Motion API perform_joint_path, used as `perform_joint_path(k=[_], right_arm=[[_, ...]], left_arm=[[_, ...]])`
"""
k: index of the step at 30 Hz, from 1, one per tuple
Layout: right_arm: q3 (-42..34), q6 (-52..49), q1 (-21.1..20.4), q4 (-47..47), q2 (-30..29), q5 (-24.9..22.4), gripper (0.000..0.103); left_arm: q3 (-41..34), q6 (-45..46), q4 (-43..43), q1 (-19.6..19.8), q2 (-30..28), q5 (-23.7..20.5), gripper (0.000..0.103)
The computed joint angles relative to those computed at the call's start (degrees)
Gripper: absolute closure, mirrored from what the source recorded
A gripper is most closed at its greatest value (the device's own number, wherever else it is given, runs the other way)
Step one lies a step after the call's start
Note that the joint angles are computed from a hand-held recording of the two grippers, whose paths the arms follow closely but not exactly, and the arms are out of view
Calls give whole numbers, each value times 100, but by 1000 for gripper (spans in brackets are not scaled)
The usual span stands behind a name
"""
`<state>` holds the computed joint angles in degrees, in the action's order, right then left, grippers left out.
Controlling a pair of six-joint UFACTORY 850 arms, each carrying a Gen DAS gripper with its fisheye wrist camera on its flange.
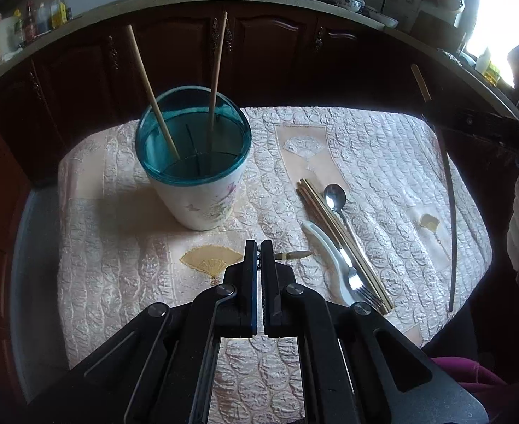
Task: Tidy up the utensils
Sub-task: 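Lower the fork and chopstick into the cup and open both tools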
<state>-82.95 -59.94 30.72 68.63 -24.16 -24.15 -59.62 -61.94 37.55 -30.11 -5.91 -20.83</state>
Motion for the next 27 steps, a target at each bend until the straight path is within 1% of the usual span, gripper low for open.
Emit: perform_joint_path(k=[4,8,12,18,20,24,27], right_arm=[[-371,5,58,68,-203,20,98],[-989,192,158,-20,-555,-10,98],[-1718,482,295,-235,-1002,-19,98],[-2960,846,445,-405,-1787,-63,98],[-3352,962,494,-530,-2039,-27,98],[-4309,1340,611,-1072,-2645,59,98],[-4861,1538,692,-1448,-3023,204,98]], left_arm=[[-12,-195,293,49,208,-197,103],[-129,-285,461,226,382,-501,103],[-260,-319,623,405,463,-694,103],[-553,-504,1038,662,368,-966,102],[-643,-453,1023,744,271,-1003,103],[-764,-214,834,898,93,-1028,103],[-864,5,694,961,-50,-1053,102]])
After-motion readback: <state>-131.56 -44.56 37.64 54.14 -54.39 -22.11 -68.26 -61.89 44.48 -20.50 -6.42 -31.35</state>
